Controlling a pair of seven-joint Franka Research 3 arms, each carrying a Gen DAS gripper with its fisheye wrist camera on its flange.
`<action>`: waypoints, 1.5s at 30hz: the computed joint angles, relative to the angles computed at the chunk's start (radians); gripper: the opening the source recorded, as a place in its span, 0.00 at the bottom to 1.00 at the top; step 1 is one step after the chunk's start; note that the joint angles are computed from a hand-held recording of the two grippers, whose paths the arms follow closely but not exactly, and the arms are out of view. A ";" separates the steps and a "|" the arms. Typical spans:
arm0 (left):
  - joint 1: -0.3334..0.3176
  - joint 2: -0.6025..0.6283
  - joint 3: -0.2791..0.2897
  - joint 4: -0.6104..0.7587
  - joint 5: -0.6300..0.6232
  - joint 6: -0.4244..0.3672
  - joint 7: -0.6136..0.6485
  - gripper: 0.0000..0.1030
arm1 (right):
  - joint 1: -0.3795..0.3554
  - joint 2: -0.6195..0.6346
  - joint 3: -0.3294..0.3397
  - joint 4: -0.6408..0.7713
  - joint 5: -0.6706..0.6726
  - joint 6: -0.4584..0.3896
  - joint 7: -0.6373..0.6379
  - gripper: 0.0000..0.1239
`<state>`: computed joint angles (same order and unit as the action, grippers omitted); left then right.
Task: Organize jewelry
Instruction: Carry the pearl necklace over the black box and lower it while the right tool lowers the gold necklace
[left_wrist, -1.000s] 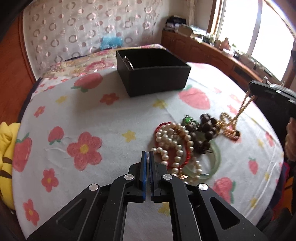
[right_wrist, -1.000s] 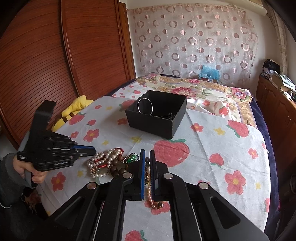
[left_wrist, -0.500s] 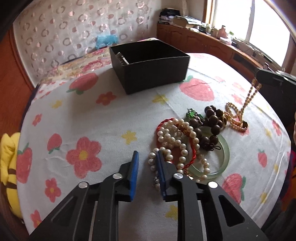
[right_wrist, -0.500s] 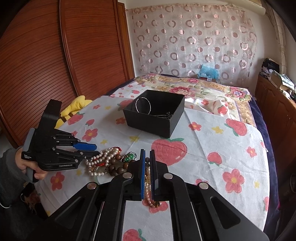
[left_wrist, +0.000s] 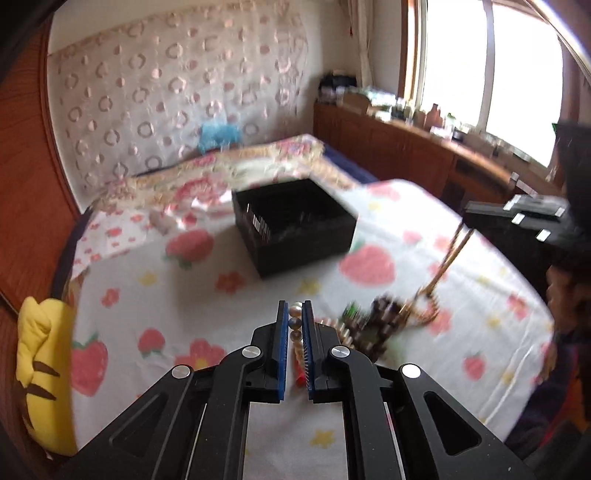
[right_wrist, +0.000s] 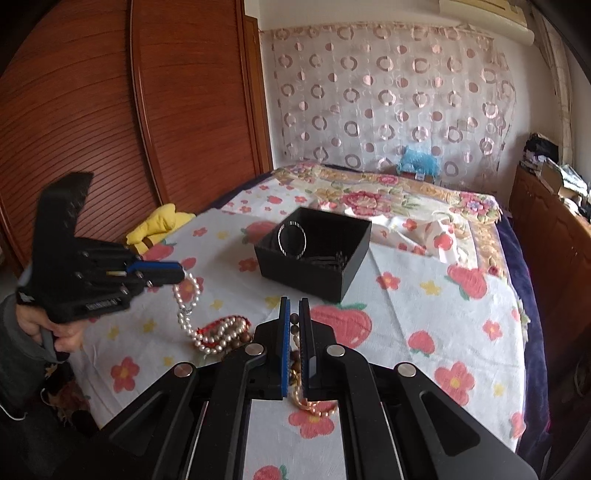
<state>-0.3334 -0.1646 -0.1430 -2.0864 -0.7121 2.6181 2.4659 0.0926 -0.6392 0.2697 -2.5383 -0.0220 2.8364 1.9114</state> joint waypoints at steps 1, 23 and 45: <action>-0.003 -0.003 0.003 0.008 -0.015 -0.003 0.008 0.06 | -0.002 0.002 0.000 0.008 -0.002 -0.001 -0.001 0.04; 0.002 0.067 -0.029 0.265 -0.134 0.007 0.039 0.06 | -0.049 0.104 -0.001 0.192 -0.080 0.016 -0.042 0.04; 0.096 0.365 -0.177 0.669 0.025 -0.004 -0.129 0.06 | -0.038 0.311 -0.092 0.433 -0.073 0.094 -0.157 0.04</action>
